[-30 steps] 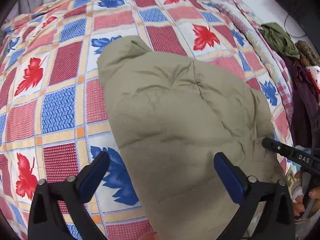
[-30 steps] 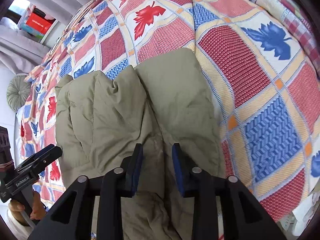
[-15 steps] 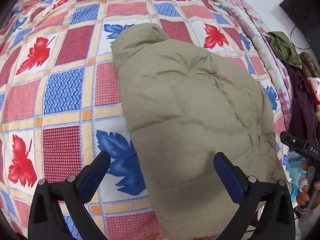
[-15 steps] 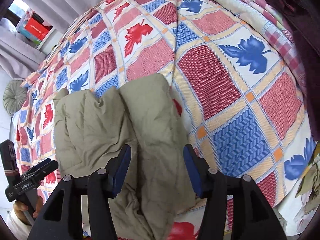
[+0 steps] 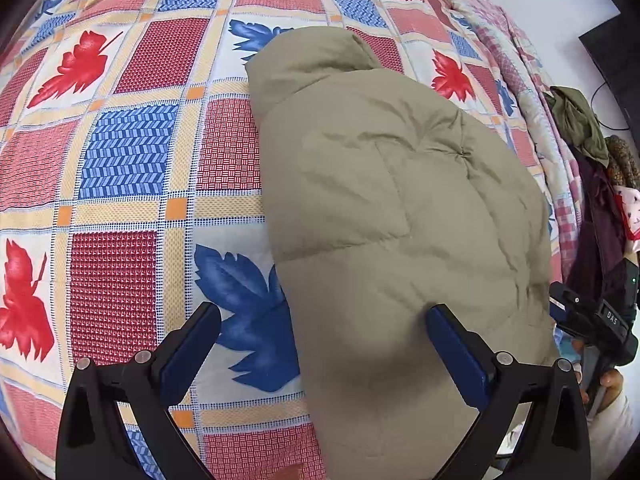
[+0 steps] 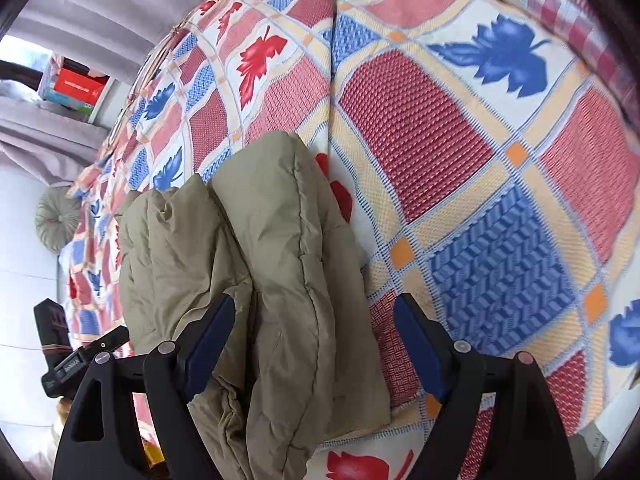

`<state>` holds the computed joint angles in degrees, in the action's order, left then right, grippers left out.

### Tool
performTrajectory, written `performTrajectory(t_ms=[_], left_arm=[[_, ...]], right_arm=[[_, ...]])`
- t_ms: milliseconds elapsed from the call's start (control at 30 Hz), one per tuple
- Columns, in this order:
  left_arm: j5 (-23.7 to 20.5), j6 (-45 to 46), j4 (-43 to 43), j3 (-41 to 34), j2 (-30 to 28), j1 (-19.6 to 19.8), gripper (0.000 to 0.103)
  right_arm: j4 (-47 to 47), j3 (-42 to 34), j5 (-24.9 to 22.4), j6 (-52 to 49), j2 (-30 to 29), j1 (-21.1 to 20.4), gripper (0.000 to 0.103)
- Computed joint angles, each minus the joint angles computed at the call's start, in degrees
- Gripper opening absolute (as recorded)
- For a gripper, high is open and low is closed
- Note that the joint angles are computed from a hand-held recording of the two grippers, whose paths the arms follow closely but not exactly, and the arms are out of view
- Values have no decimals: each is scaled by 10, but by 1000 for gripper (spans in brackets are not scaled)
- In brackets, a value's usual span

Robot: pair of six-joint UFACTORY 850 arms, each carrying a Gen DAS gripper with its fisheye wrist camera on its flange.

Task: Fold large clothes
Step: 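Grasp the folded khaki bundle edge with both grippers, then lift the bundle with both grippers and fold it over onto itself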

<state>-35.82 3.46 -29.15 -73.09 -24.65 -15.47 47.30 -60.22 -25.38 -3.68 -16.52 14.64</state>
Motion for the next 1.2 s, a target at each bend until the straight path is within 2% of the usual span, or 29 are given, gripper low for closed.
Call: performTrajectory(t_ms=[167,267,367,400,467,500,667,733,933,1100,1200], left_arm=[[7,23,-30,0,-8,2,103],[-8,87,-105,0,-15,14,103],[-27,148,-184,4,-23,28,103],[-33,163,-202,4,-25,30,103],[-40,191,-233,6,-29,34,103],[-44,206,-248,6,-31,35,103],[-94,292,-341,1,-48,46,103],[-99,301,-349,-6,-58,47,103],[-116,310,-387,-33,-106,55,103],[-131,336,-428,-41,-136,48,103],[-158,331,-456,-47,-155,48,103]], right_arm=[[78,-9,-26,-79,-29,-8,84],[112,-13,-37,-120,-43,-13,84],[187,-19,-60,-196,-61,-23,84],[210,-22,-72,-218,-68,-27,85],[255,-29,-99,-260,-86,-35,101],[273,-34,-109,-277,-93,-37,103],[312,-61,-172,-342,-121,-42,103],[295,-80,-193,-345,-132,-40,103],[165,-156,-214,-276,-177,-19,103],[148,-188,-219,-263,-209,-6,103],[143,-198,-212,-249,-222,1,103]])
